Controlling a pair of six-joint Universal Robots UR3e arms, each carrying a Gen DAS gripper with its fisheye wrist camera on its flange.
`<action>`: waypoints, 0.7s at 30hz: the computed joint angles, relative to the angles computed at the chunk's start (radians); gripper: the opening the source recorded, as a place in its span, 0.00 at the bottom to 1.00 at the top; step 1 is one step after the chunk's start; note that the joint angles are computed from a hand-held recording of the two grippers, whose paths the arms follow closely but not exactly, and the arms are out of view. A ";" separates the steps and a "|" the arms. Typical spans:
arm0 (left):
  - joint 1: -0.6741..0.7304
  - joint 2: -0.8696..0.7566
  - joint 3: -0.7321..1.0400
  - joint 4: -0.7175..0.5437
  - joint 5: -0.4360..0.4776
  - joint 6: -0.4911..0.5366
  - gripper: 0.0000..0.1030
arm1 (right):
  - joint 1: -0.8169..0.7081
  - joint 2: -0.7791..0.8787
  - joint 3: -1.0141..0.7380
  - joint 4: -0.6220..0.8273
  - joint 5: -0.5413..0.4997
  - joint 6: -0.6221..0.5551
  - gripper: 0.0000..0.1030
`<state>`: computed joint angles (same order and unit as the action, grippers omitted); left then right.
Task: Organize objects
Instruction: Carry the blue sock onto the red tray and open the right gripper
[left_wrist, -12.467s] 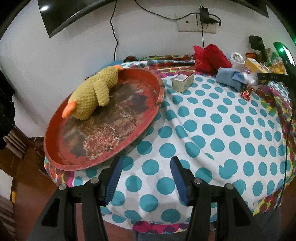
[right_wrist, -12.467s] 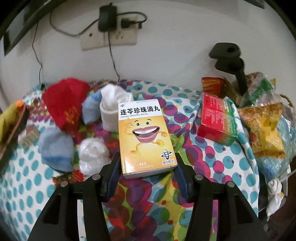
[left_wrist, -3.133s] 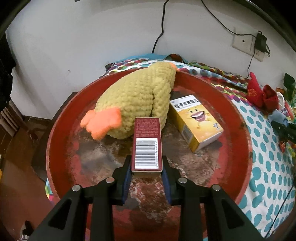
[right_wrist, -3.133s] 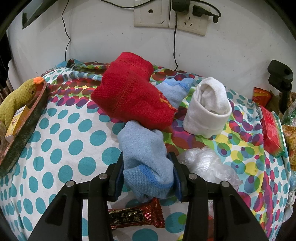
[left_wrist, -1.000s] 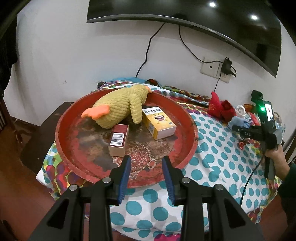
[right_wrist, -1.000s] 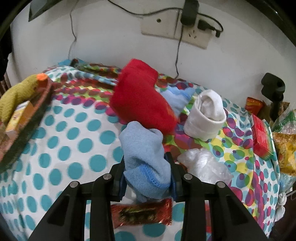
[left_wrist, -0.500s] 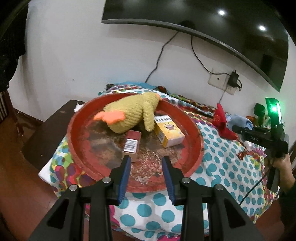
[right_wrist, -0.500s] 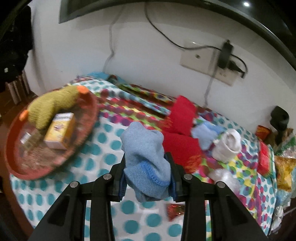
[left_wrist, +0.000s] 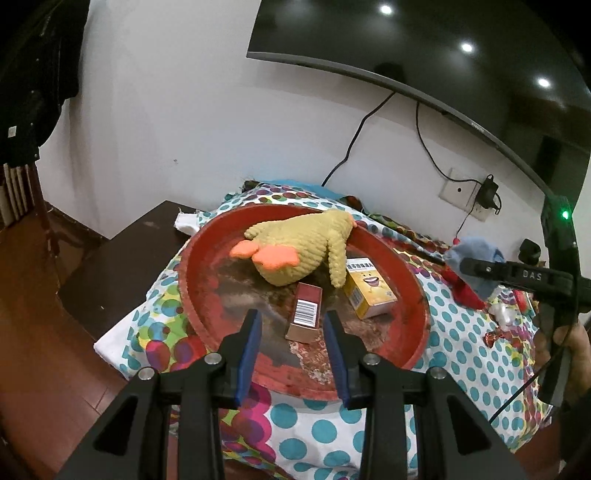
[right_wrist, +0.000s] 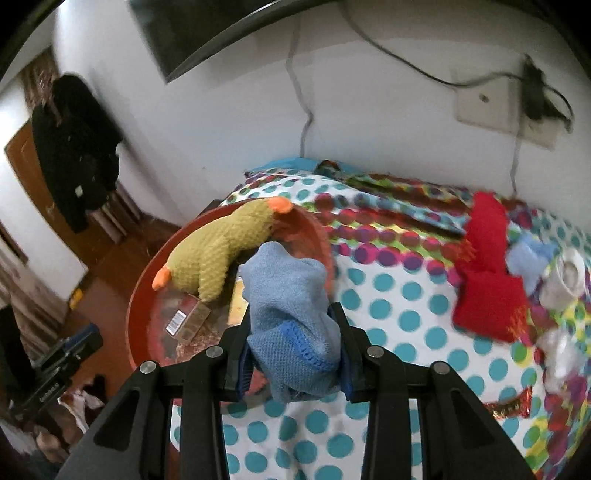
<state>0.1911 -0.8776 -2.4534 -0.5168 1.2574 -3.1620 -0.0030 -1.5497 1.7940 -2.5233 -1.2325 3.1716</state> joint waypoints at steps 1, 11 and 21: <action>0.002 0.000 0.000 0.000 0.003 0.002 0.34 | 0.029 0.028 -0.029 -0.003 -0.018 0.007 0.33; 0.027 -0.017 -0.008 -0.002 0.016 -0.002 0.34 | 0.225 0.354 -0.348 0.032 -0.210 0.093 0.33; -0.085 -0.137 -0.002 0.093 0.091 -0.019 0.34 | 0.289 0.656 -0.749 0.175 -0.394 0.116 0.36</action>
<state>0.1061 -1.0150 -2.4558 -0.4238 1.3481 -3.1813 0.2860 -0.8935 1.0447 -2.3480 -1.6265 3.2875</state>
